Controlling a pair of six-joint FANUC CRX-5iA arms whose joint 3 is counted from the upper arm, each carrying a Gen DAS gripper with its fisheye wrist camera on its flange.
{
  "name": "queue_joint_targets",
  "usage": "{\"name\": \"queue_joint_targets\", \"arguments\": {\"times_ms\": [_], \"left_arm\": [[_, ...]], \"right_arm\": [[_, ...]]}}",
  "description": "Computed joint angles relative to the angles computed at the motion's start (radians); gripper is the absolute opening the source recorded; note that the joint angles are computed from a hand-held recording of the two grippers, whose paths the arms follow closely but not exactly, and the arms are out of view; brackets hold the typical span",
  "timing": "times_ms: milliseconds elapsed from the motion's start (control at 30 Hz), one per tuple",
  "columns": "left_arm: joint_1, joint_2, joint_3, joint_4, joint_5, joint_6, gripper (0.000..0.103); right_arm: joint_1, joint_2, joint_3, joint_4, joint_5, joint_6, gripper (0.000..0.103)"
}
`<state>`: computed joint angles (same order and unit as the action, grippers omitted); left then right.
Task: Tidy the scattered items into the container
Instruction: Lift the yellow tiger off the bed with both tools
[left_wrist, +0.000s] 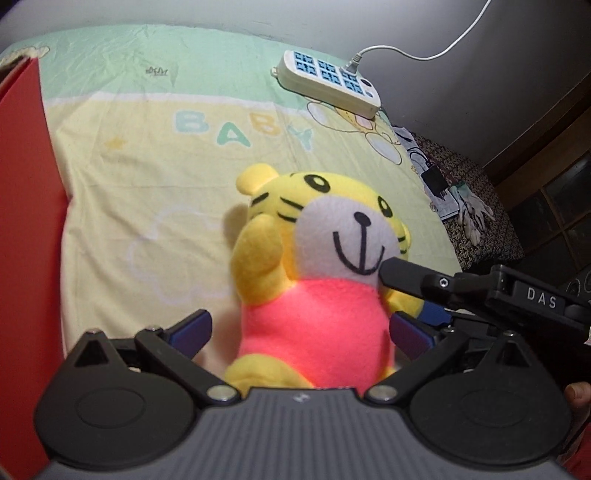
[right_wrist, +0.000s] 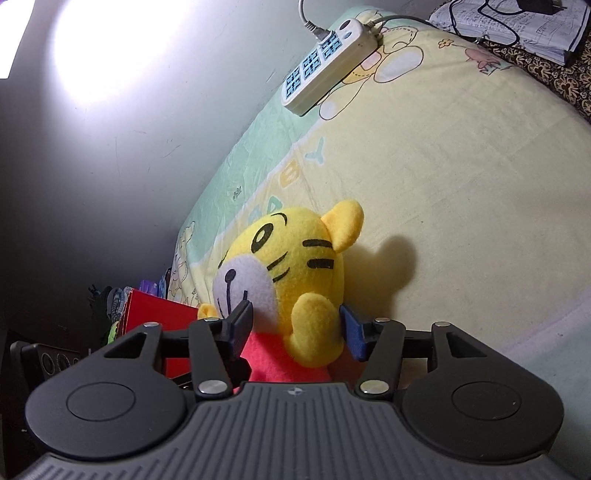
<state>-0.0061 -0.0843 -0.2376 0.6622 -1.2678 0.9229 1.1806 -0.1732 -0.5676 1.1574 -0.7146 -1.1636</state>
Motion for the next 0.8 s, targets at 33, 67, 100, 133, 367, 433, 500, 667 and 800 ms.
{"name": "queue_joint_targets", "arguments": {"times_ms": [33,67,100,133,367,433,500,667,800], "left_arm": [[0.0,0.008,0.001,0.004,-0.01,0.006,0.102],[-0.001,0.017,0.003,0.007,-0.021,0.01,0.102],[-0.003,0.025,0.006,0.007,-0.033,0.016,0.102],[-0.006,0.03,0.008,0.003,-0.037,0.02,0.102],[-0.014,0.04,0.003,0.008,-0.025,0.019,0.102],[-0.02,0.037,0.003,-0.004,-0.014,0.019,0.102],[-0.026,0.035,0.003,-0.014,-0.008,0.023,0.102],[-0.036,0.018,0.0,-0.019,0.002,0.002,0.1],[-0.047,-0.011,-0.006,-0.034,-0.008,-0.038,0.1]], "right_arm": [[-0.012,0.002,-0.004,0.014,0.021,-0.008,0.057],[-0.022,0.006,-0.004,0.02,0.039,-0.005,0.059],[-0.032,0.01,-0.002,0.02,0.053,0.002,0.061],[-0.04,0.014,0.001,0.016,0.064,0.01,0.062],[-0.108,0.017,-0.035,0.088,0.183,-0.068,0.063],[-0.13,0.017,-0.048,0.133,0.223,-0.112,0.057],[-0.138,0.02,-0.047,0.146,0.234,-0.112,0.054],[-0.136,0.011,-0.052,0.157,0.237,-0.118,0.046],[-0.096,0.005,-0.036,0.099,0.199,-0.06,0.044]]}}
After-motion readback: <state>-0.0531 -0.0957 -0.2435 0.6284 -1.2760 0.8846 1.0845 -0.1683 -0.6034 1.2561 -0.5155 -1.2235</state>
